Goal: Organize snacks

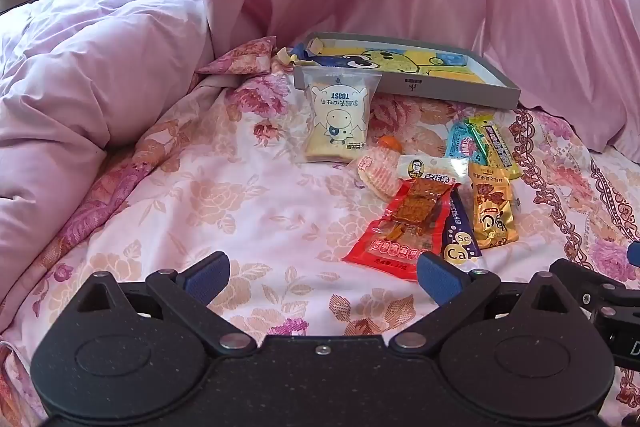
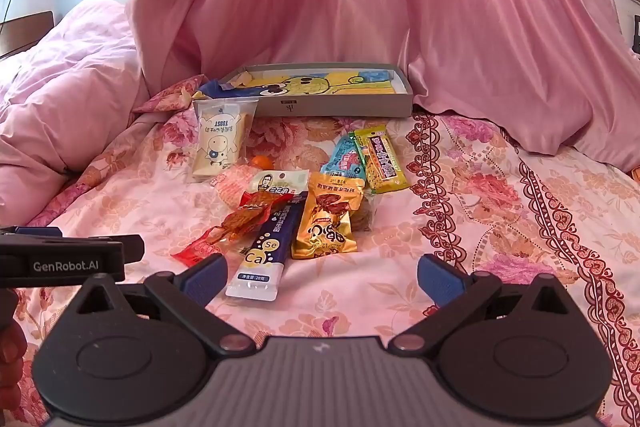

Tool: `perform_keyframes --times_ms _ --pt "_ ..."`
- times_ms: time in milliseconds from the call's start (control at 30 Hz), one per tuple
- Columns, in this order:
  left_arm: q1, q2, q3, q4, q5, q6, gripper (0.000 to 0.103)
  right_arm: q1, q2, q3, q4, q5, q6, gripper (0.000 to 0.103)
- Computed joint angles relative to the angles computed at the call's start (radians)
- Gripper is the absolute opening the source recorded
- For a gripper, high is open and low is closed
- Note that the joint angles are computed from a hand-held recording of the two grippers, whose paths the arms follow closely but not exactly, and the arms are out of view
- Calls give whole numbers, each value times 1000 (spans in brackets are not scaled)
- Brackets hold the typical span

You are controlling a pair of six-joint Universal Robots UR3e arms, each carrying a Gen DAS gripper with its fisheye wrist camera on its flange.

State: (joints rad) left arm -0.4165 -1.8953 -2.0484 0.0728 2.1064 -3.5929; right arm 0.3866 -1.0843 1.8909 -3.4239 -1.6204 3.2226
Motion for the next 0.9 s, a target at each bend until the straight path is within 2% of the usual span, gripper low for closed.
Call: perform_keyframes --times_ms 900 --pt "1 1 0 -3 -2 -2 100 3 3 -2 -5 -3 -4 103"
